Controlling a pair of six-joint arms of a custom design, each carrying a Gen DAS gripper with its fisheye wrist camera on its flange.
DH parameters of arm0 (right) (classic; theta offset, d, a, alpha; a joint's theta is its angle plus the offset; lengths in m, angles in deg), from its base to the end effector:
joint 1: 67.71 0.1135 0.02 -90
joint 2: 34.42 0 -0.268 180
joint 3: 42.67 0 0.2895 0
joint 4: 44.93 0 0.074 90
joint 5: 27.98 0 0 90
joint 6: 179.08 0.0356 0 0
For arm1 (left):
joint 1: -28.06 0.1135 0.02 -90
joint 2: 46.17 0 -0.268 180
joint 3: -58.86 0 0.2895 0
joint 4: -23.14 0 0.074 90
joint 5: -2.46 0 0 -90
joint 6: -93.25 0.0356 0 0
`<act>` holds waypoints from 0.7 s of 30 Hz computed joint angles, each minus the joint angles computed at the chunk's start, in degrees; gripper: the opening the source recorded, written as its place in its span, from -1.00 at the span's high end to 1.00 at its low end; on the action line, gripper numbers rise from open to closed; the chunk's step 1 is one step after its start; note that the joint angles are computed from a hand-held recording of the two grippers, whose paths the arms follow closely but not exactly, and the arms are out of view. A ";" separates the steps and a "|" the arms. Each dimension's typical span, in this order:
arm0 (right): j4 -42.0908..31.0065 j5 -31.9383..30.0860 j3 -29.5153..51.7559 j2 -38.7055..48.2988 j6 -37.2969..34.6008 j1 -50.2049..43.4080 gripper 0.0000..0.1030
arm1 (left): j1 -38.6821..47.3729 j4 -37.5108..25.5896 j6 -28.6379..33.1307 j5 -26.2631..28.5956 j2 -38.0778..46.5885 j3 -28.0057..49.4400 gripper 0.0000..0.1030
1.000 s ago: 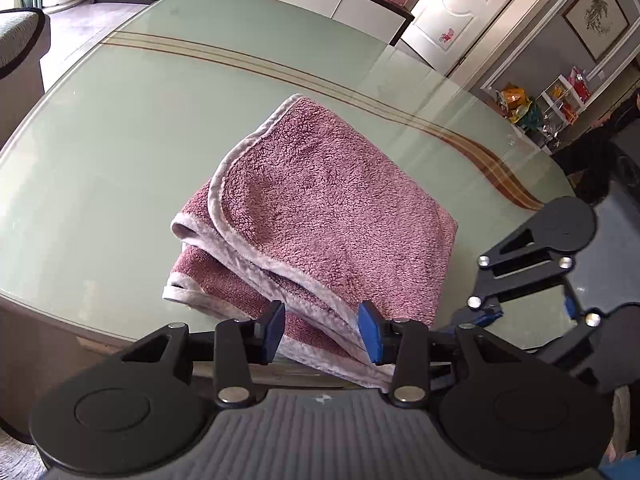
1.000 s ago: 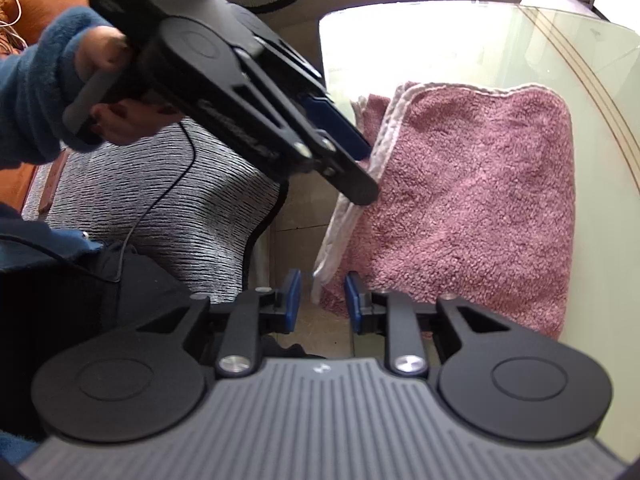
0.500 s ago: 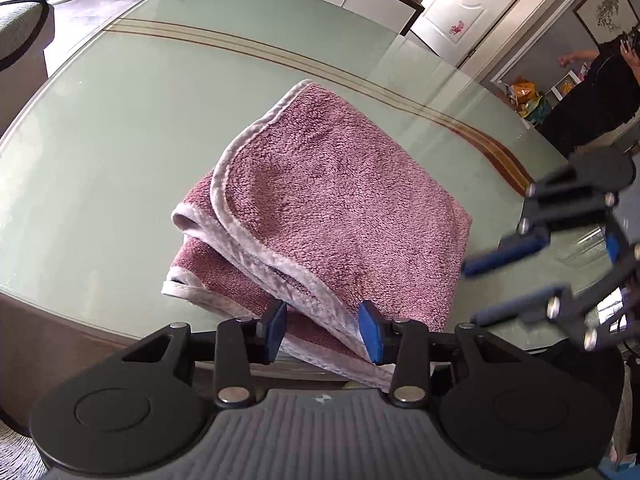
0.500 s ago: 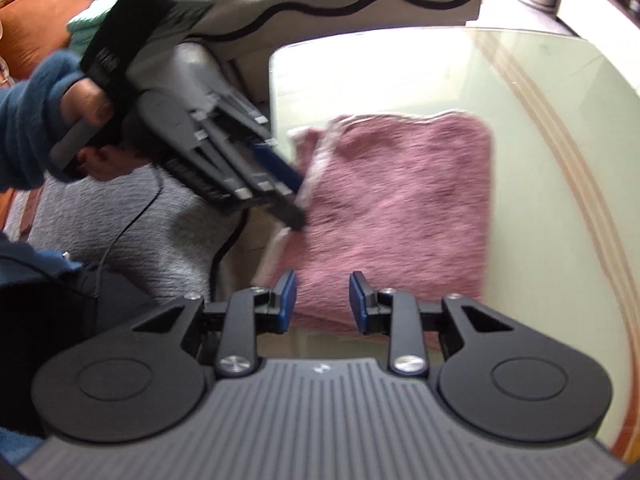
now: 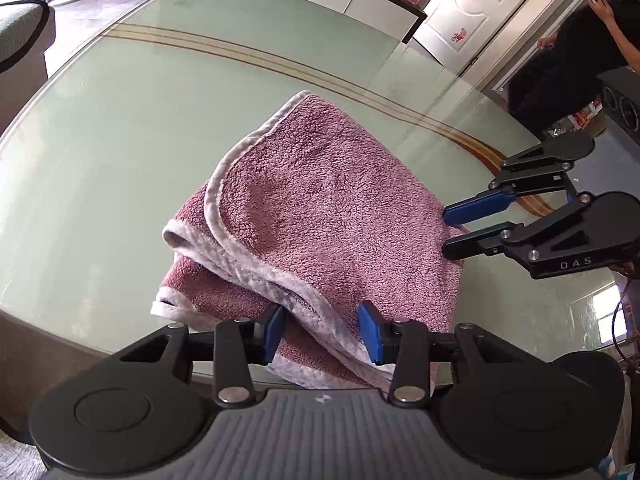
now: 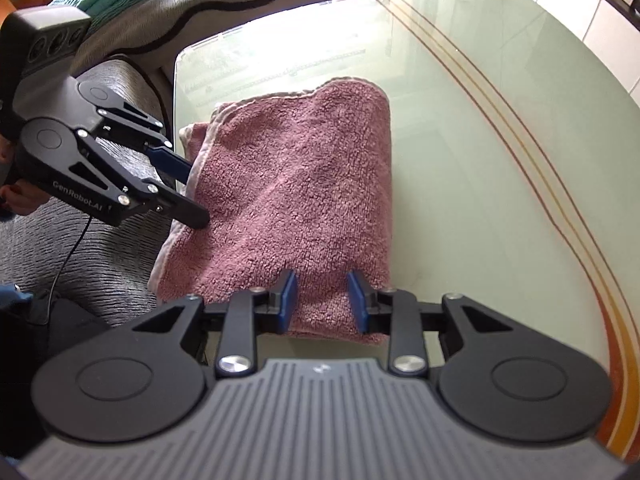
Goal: Fold towel
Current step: 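Open both tools and release the folded towel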
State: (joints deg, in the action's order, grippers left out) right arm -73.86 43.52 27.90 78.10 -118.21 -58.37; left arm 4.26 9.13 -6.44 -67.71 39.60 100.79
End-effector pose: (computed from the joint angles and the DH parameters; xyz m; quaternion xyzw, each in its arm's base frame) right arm 0.3665 0.0717 0.0657 -0.3458 0.9102 0.1280 0.1887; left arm 0.2387 -0.1185 0.0892 0.1636 0.9335 -0.2370 0.2135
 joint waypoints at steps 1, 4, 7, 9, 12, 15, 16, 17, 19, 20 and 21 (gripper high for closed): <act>0.15 0.08 -0.17 -0.03 -0.04 0.02 0.43 | -0.21 0.58 0.11 -0.23 -0.80 -0.65 0.58; 0.32 0.21 -0.63 -0.33 -0.06 0.20 0.43 | -1.06 0.99 0.53 -1.06 -4.00 -2.42 0.77; 0.31 0.16 -0.86 -0.65 -0.13 0.17 0.43 | -1.94 0.33 0.71 -2.39 -7.14 -3.41 0.79; 0.22 0.14 -0.89 -0.73 -0.64 -0.03 0.42 | -2.74 -0.65 0.62 -3.36 -9.99 -4.21 0.80; 0.07 -0.06 -1.34 -1.27 -1.39 -0.22 0.41 | -4.12 -2.51 -0.41 -4.40 -13.93 -4.87 0.80; -0.11 -0.19 -1.64 -1.69 -1.82 -0.23 0.40 | -5.42 -3.98 -1.26 -5.50 -15.84 -4.90 0.80; -0.15 -0.33 -1.73 -1.81 -1.93 -0.23 0.40 | -6.02 -4.71 -1.37 -6.21 -16.46 -4.97 0.79; -0.13 -0.47 -1.78 -1.90 -1.94 -0.23 0.40 | -6.28 -4.93 -1.34 -6.50 -16.27 -4.92 0.79; 0.01 -0.68 -1.79 -2.00 -1.74 -0.19 0.40 | -6.40 -5.36 -1.49 -6.76 -15.17 -4.68 0.79; 0.10 -0.74 -1.66 -1.95 -1.63 -0.18 0.39 | -6.36 -5.46 -1.79 -7.01 -13.97 -4.45 0.79; 0.16 -0.80 -1.46 -1.83 -1.58 -0.20 0.39 | -6.17 -5.52 -1.94 -6.91 -13.07 -4.23 0.79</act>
